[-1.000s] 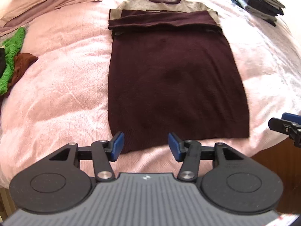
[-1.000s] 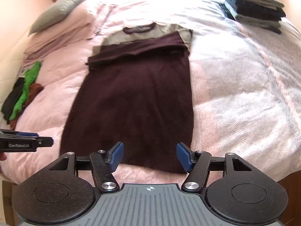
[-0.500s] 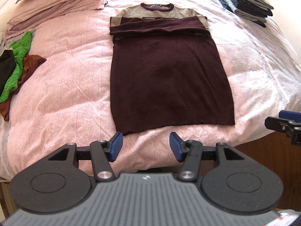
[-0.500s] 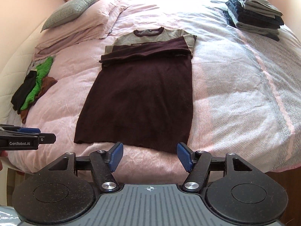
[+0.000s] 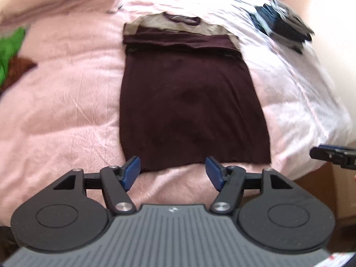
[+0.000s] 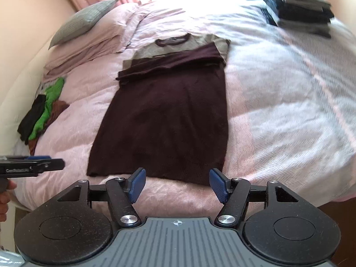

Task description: Fold large clothes

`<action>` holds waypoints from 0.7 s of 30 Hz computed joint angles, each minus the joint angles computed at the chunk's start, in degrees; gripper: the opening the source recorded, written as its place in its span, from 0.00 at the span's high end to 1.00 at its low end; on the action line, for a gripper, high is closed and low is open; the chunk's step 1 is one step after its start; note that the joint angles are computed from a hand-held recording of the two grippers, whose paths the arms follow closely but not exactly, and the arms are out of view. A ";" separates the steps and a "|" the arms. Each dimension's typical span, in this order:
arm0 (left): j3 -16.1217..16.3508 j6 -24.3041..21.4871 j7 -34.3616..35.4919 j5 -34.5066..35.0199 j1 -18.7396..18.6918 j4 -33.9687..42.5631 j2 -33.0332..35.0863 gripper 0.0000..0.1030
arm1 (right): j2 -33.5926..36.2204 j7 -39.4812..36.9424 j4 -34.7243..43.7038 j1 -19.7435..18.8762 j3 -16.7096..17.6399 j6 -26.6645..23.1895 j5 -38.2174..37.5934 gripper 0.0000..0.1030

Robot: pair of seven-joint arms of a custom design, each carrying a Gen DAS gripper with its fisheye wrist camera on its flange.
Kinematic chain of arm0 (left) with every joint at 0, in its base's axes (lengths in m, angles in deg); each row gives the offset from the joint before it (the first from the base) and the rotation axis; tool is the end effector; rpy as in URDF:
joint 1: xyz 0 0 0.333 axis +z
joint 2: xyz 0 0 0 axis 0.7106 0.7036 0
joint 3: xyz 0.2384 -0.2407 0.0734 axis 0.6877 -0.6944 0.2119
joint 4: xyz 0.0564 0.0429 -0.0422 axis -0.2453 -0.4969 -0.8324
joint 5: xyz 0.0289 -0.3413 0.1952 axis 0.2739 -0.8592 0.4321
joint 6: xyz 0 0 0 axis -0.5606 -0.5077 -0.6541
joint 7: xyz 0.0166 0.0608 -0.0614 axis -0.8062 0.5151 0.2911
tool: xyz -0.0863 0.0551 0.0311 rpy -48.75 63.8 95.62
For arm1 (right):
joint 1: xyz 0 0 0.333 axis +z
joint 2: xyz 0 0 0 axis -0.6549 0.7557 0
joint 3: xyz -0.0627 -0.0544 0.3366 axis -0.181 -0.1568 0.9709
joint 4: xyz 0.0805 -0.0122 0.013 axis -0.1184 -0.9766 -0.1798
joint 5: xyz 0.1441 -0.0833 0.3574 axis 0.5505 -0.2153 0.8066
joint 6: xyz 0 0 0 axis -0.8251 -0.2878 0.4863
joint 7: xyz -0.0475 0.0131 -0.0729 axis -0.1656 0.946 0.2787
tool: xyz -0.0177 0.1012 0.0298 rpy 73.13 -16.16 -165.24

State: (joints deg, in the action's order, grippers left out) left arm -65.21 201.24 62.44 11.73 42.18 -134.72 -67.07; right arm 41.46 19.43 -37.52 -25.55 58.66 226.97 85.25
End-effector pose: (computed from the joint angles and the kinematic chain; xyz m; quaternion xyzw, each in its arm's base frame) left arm 0.6451 -0.1063 0.5046 -0.6935 0.6777 -0.2287 0.0864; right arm 0.6943 0.2964 0.5117 -0.7296 0.6149 -0.0271 0.2981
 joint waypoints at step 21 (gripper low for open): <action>-6.87 -8.03 25.45 -41.69 18.05 12.42 22.99 0.52 | 25.18 -13.59 16.65 -13.99 11.55 -4.64 27.80 0.52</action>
